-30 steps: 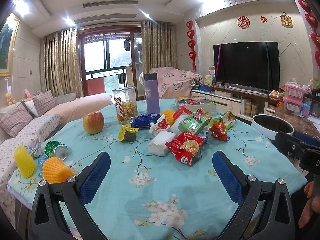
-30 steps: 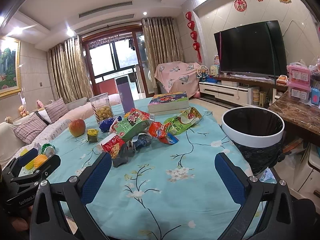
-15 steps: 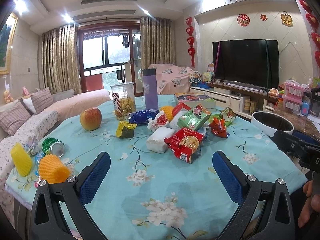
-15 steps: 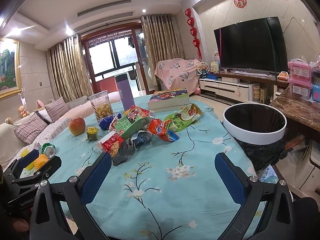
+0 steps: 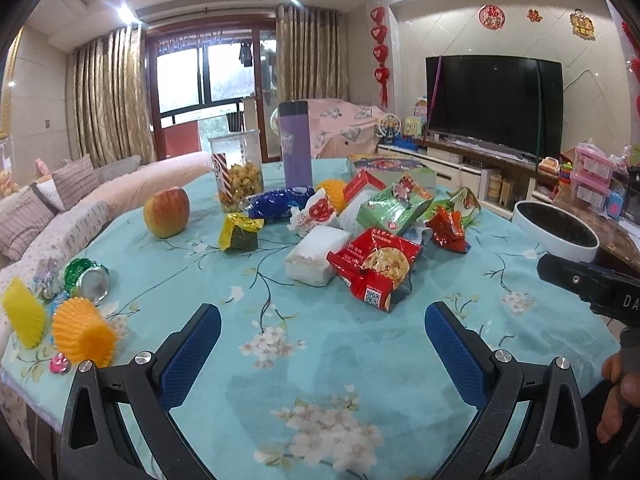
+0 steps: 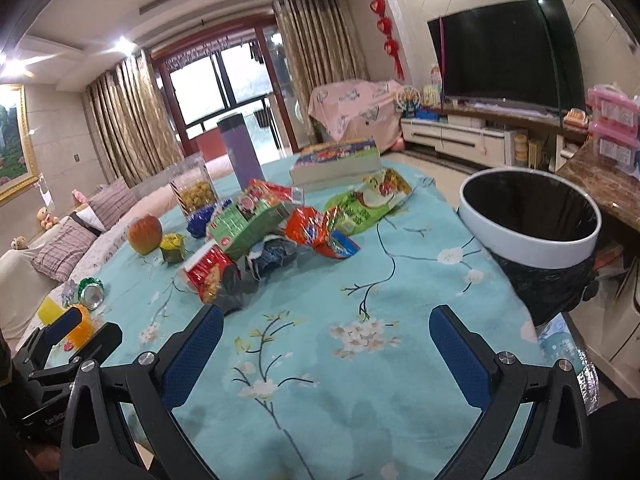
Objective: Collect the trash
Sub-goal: 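Grasp the red snack bag with the left tool while the right tool grasps the orange wrapper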
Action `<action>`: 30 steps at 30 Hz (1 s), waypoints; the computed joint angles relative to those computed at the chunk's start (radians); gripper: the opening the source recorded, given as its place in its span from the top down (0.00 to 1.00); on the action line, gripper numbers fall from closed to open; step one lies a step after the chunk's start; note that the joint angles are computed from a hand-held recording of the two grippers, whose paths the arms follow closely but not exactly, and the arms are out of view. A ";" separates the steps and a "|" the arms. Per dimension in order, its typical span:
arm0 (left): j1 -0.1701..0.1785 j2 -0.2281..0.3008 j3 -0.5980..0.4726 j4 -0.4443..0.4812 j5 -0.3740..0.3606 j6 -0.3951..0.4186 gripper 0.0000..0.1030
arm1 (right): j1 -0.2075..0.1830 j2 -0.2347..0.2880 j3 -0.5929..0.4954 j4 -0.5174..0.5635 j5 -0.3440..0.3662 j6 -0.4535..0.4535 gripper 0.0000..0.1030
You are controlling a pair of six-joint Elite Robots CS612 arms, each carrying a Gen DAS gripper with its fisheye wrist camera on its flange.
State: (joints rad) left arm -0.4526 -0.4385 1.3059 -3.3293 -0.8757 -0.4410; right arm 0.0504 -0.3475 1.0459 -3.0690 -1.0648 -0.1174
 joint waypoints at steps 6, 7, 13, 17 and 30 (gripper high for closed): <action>0.020 0.014 -0.059 0.085 -0.056 -0.007 0.02 | 0.006 0.031 -0.082 0.124 -0.004 -0.032 0.03; 0.024 0.017 -0.070 0.098 -0.066 -0.010 0.03 | 0.008 0.039 -0.103 0.153 -0.009 -0.038 0.04; 0.053 0.045 -0.162 0.229 -0.152 -0.036 0.15 | 0.013 0.105 -0.253 0.315 0.002 -0.043 0.19; 0.063 0.063 -0.211 0.282 -0.182 -0.041 0.18 | 0.016 0.152 -0.363 0.414 0.024 -0.042 0.26; 0.097 0.101 -0.315 0.416 -0.307 -0.096 0.59 | 0.034 0.357 -0.799 0.728 0.065 -0.042 0.51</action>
